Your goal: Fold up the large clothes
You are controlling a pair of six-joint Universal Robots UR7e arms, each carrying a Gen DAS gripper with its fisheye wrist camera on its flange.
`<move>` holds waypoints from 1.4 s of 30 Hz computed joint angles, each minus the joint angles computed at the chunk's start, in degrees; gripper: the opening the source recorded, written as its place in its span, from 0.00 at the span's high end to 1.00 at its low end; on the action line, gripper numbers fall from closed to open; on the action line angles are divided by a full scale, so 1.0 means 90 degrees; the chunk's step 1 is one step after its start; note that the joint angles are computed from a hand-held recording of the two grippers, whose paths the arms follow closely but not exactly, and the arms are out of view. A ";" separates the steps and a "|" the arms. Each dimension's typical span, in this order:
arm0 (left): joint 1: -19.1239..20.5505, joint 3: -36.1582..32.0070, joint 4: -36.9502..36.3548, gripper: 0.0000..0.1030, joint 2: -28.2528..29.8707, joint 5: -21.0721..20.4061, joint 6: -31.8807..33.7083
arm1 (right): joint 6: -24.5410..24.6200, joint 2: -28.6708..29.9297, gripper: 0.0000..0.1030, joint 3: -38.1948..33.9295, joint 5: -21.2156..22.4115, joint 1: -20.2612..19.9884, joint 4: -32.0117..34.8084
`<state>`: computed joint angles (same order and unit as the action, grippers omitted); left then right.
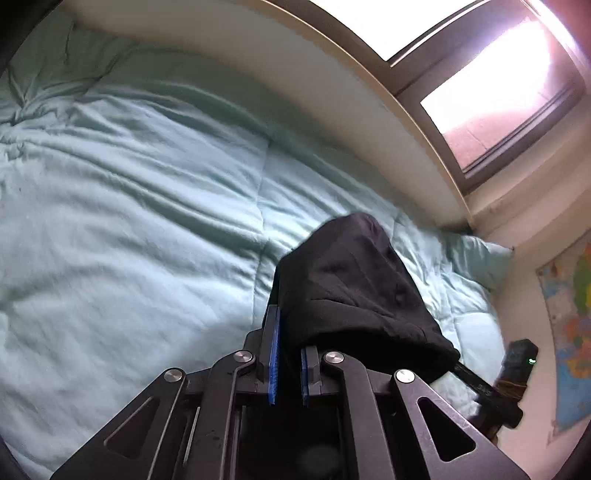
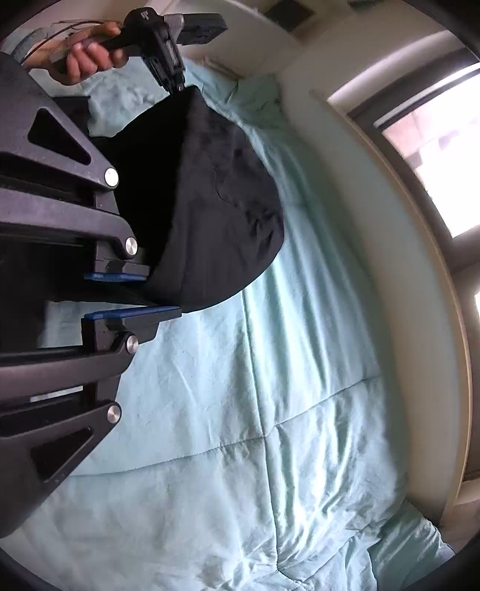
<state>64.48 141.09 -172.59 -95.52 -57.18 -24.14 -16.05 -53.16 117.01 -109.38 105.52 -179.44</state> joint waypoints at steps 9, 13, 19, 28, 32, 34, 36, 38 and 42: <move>0.1350 -0.0808 0.0952 0.85 0.1408 0.0027 0.0309 | 0.0206 0.1092 0.87 -0.0726 -0.0560 -0.0742 0.1414; 0.0827 -0.0221 0.1006 0.65 0.0635 0.0431 0.0344 | -0.0181 0.0807 0.78 -0.0565 -0.0836 -0.0519 0.1400; -0.0411 0.0383 0.1880 0.61 -0.0889 0.1496 -0.0088 | -0.0343 -0.0010 0.63 -0.0124 -0.0606 -0.0224 0.1295; 0.0113 -0.0735 0.0738 0.45 0.1047 -0.0014 0.0729 | -0.0298 0.0928 0.52 -0.1217 -0.0179 0.0386 0.1694; 0.1031 -0.0894 0.0897 0.46 0.1764 -0.0742 0.0862 | -0.0516 0.1690 0.53 -0.1491 -0.1077 0.0242 0.2300; 0.1010 -0.0752 0.0587 0.46 0.1746 -0.0726 0.0905 | -0.0921 0.1770 0.53 -0.1229 -0.1046 0.0072 0.1766; 0.0880 -0.0737 0.0656 0.46 0.1697 -0.0530 0.0794 | -0.0875 0.1651 0.53 -0.1171 -0.0835 0.0009 0.1767; 0.0626 -0.0682 0.0903 0.46 0.1518 -0.0224 0.0627 | -0.0716 0.1476 0.53 -0.1187 -0.0646 0.0009 0.1972; -0.0049 -0.0457 0.0604 0.45 0.1026 0.0042 0.0896 | -0.0661 0.1045 0.50 -0.1108 -0.0115 0.0152 0.1748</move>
<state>64.04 136.97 -167.15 -86.28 -56.80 -16.08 -22.00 -43.75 107.04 -110.42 106.88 -163.71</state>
